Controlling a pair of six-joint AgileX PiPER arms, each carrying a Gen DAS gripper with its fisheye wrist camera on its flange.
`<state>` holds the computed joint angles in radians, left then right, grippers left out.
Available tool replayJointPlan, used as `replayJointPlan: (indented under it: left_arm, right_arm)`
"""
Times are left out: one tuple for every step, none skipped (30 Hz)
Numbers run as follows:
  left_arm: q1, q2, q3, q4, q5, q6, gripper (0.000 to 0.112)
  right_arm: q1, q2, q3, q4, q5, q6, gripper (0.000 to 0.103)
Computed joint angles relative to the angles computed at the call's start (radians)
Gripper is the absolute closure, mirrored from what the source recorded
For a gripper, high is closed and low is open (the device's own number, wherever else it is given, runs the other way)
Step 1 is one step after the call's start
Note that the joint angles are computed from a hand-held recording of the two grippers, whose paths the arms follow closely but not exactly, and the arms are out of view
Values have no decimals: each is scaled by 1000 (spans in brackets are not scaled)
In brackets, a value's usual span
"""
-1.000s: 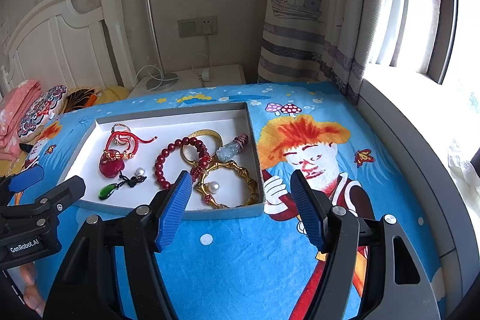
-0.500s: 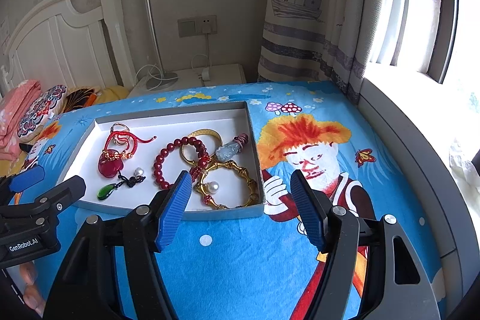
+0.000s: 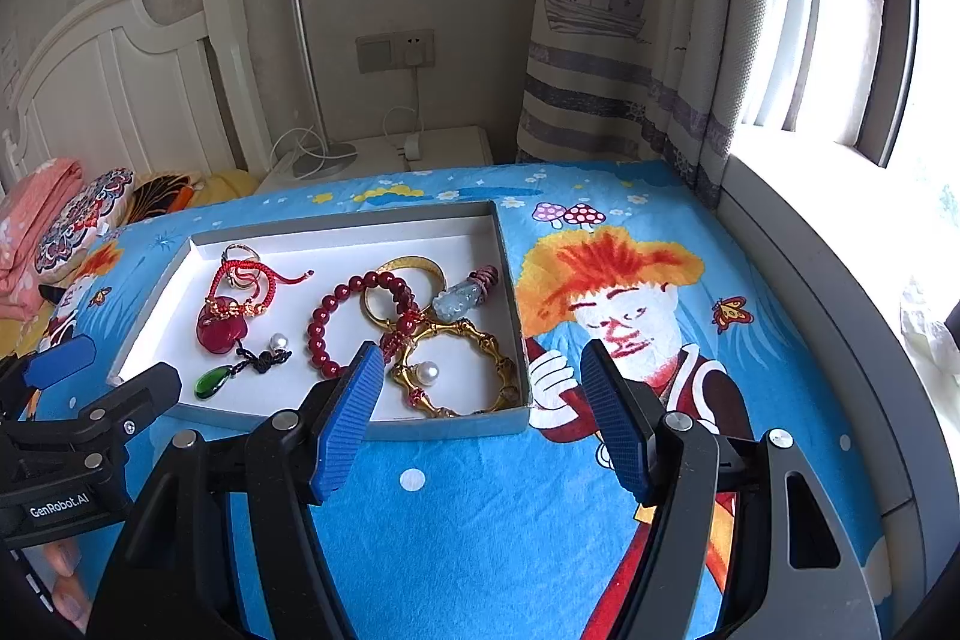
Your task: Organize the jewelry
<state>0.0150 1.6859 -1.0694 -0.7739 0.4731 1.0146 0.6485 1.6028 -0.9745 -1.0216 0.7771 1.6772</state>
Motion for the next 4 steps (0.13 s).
replayJointPlan:
  left_arm:
    - [1,1,-1,-3,3,1,14]
    - [3,-1,1,-7,4,4,14]
    - [4,-2,1,-9,5,7,14]
    - [5,-2,1,-11,6,9,14]
  right_arm:
    - [0,0,0,0,0,0,38]
    - [0,1,-1,0,0,1,37]
    - [0,0,0,-1,1,2,37]
    - [0,0,0,-1,0,2,36]
